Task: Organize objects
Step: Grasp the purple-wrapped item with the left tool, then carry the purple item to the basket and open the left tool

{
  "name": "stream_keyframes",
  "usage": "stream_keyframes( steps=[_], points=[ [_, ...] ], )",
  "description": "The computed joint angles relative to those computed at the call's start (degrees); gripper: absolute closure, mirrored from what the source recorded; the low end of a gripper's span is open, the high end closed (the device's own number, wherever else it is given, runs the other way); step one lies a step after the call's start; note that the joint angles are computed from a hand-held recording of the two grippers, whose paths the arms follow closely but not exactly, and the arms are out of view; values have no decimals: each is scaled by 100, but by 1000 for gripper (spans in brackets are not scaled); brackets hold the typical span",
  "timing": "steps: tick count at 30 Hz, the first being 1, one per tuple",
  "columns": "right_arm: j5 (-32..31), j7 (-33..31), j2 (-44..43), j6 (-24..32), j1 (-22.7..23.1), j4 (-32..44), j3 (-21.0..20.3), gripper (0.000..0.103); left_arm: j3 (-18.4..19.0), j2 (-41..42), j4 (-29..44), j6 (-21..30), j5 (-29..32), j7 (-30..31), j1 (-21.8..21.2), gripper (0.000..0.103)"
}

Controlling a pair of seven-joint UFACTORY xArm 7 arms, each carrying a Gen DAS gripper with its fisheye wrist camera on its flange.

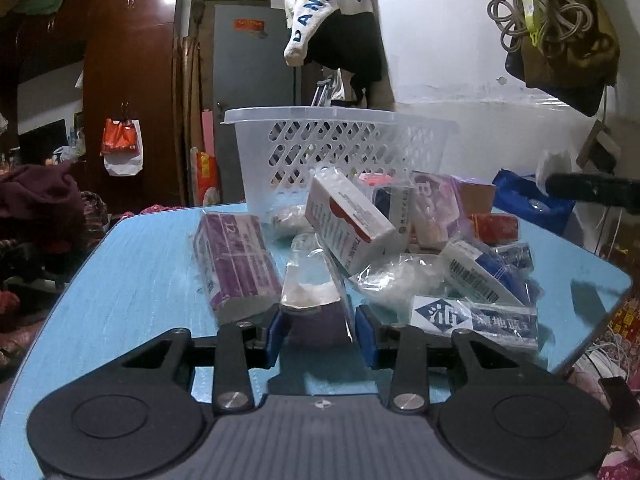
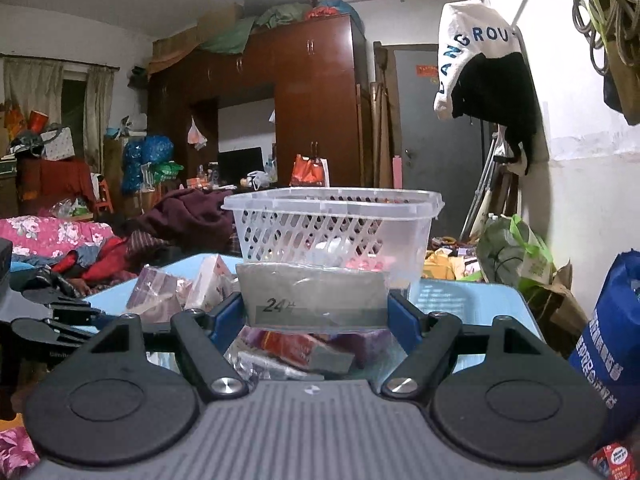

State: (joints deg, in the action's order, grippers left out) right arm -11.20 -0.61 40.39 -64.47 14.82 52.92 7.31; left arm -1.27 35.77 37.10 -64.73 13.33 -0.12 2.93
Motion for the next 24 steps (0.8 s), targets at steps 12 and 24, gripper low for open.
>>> stream_keyframes(
  steps=[12,24],
  points=[
    [-111,170,-63,28,-68,82,11,25,-5,-130,-149,-1023,31,-42,0,63],
    [668,-335,347,3516,314,3631,-206,25,-611,-305,3656,3311,2076,-2726,693,63]
  ],
)
